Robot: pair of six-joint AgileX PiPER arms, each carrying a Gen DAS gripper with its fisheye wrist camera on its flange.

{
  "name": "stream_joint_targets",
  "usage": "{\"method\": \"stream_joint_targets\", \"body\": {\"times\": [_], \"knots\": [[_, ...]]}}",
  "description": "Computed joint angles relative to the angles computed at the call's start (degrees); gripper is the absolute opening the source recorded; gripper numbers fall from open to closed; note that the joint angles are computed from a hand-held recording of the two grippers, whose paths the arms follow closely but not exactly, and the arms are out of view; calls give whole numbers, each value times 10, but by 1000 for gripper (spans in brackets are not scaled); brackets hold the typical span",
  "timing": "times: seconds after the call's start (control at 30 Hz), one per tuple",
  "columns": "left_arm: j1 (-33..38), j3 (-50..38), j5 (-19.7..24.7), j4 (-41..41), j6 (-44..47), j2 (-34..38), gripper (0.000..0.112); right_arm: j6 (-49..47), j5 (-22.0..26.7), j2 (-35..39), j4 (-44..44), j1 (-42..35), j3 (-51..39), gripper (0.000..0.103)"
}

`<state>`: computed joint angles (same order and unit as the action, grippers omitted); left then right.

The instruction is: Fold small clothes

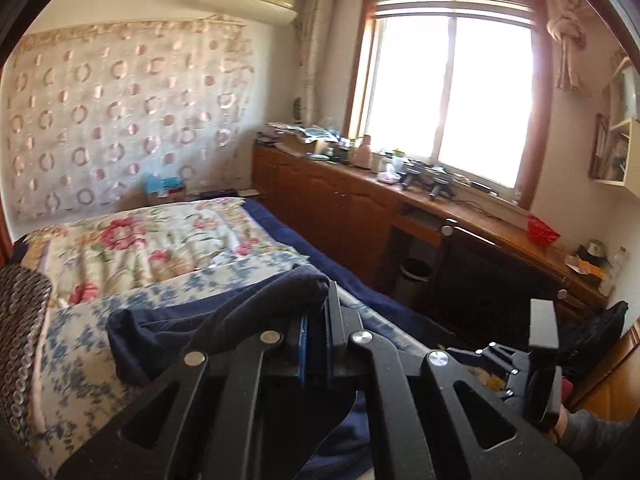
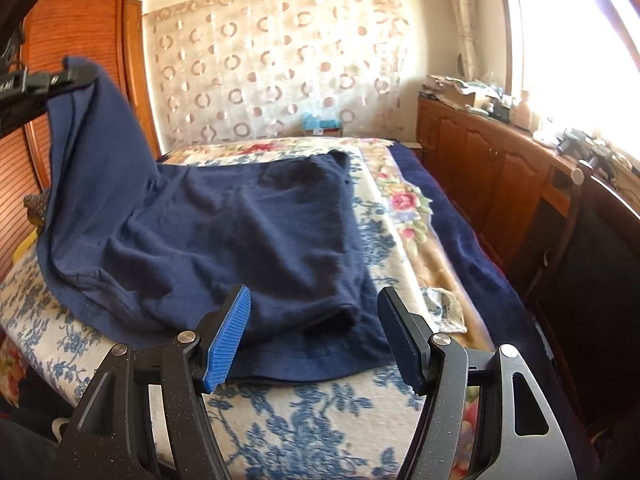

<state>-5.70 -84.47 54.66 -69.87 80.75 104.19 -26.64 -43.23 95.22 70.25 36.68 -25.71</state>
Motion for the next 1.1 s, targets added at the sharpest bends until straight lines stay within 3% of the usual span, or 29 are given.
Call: {"method": "stream_joint_targets", "body": {"times": [0.2,0.3,0.37,0.43,0.53,0.8,1.1], "knots": [[-68,-18,-15,41,-51,-10,3,19,-7,-21,-9,-7,28,68],[-88,-50,11,95,-101,14,4,26,-13,-24,-6,-2,34,68],[-95,-60,30,124,-101,26,12,29,-13,-23,-9,-4,35,68],[-99,-40,18,137,-90,15,41,30,-10,-22,-12,-8,34,68],[-82,3,6,116,-53,-11,50,27,-7,-24,-13,-12,32,68],[-12,34,-21,108,-16,-15,54,-33,0,-33,18,-14,12,68],[75,65,-41,99,21,10,54,-183,63,-20,40,-62,-88,68]]}}
